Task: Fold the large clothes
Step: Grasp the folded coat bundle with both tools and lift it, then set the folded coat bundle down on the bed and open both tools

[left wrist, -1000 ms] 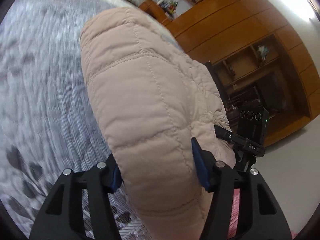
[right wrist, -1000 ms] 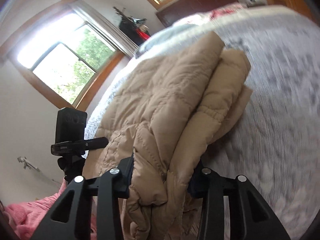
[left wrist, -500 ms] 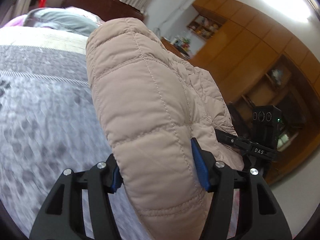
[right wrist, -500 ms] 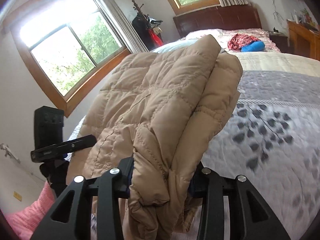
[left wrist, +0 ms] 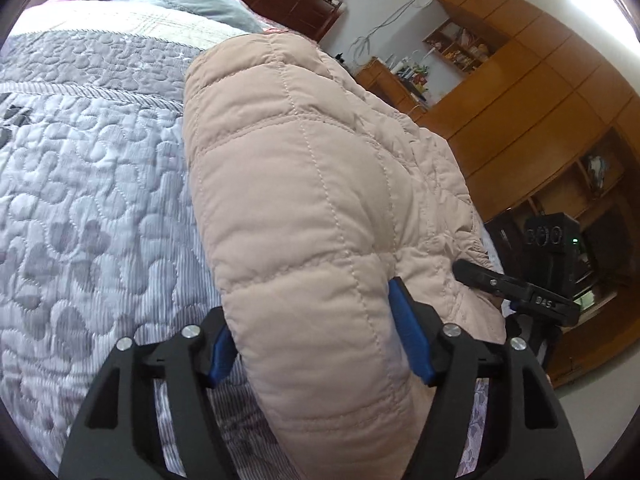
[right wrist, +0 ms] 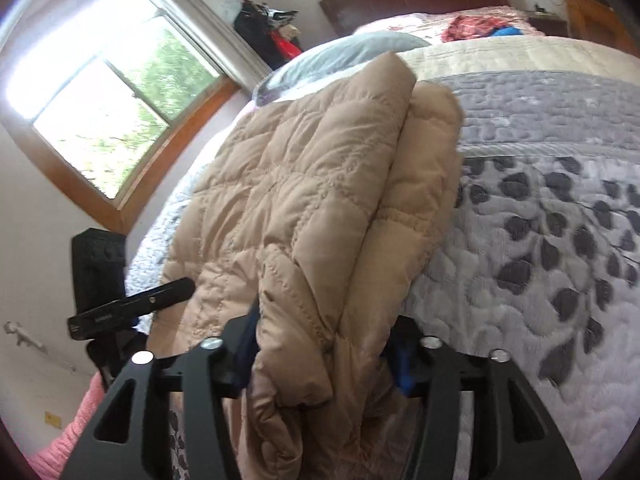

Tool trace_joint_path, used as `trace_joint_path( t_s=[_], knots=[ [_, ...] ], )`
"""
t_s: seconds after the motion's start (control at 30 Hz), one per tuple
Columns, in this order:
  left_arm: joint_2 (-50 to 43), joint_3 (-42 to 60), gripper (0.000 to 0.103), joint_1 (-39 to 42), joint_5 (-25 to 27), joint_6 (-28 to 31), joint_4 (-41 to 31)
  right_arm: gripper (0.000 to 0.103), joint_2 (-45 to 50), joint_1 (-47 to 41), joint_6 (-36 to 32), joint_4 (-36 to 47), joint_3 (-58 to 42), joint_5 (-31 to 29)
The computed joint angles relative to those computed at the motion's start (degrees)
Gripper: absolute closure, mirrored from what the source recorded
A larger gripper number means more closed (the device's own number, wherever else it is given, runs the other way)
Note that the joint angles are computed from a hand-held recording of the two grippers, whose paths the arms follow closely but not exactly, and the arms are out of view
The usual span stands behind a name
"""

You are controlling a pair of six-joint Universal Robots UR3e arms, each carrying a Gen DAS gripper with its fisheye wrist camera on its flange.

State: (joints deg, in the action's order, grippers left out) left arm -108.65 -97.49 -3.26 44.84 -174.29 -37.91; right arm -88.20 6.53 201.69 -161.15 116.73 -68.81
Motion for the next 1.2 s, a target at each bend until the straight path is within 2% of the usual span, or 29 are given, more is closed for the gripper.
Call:
trace_joint_path(
  t_s=[0.1,0.3,0.4,0.5,0.6,0.8,0.87,0.93,1.0,1.07,1.2],
  knots=[
    [2.76,-1.36,0.030,1.11,1.64,1.80,-2.46,0.036,-5.66,1.92,0.02,2.15,2.62,-3.75],
    [16.55,-13.55,0.029,5.30,3.03,5.85,-2.06,0.034,-15.86,7.17,1.24,3.90,8.51,-9.81],
    [25.42,-21.03,0.028,5.49,5.90,7.80,0.34,0.034,-16.74,9.92,3.41,3.34,8.95,-12.53],
    [28.54,-24.02,0.028,3.60,10.24,6.68,3.25,0.035,-15.43,12.22,6.01,3.08,8.39,-16.04],
    [27.07,-24.68,0.026,0.79,15.69,5.15,6.67,0.037,-14.75,9.98,6.23,3.39,9.39,-14.92],
    [24.81,-21.68,0.028,-1.48,17.75,2.17,6.54,0.038,-14.63,5.37,6.94,0.96,12.93,-9.87],
    [26.61,-22.15,0.028,-2.42,19.67,1.88,7.14,0.038,-15.99,7.77,7.76,2.84,11.75,-12.82],
    [29.48,-22.92,0.024,-3.55,22.24,1.42,6.71,0.037,-16.65,12.60,9.15,5.92,8.94,-18.75],
    [33.37,-24.07,0.016,-5.12,25.33,0.38,5.74,0.027,-16.51,17.80,10.73,9.01,5.85,-24.53],
    [36.84,-25.11,0.014,-7.53,29.29,-0.85,4.90,0.021,-15.24,24.41,13.69,12.61,2.23,-32.04],
    [41.76,-26.94,0.011,-11.71,35.80,-2.82,3.84,0.006,-12.48,33.80,19.09,19.44,-3.15,-42.85]
  ],
)
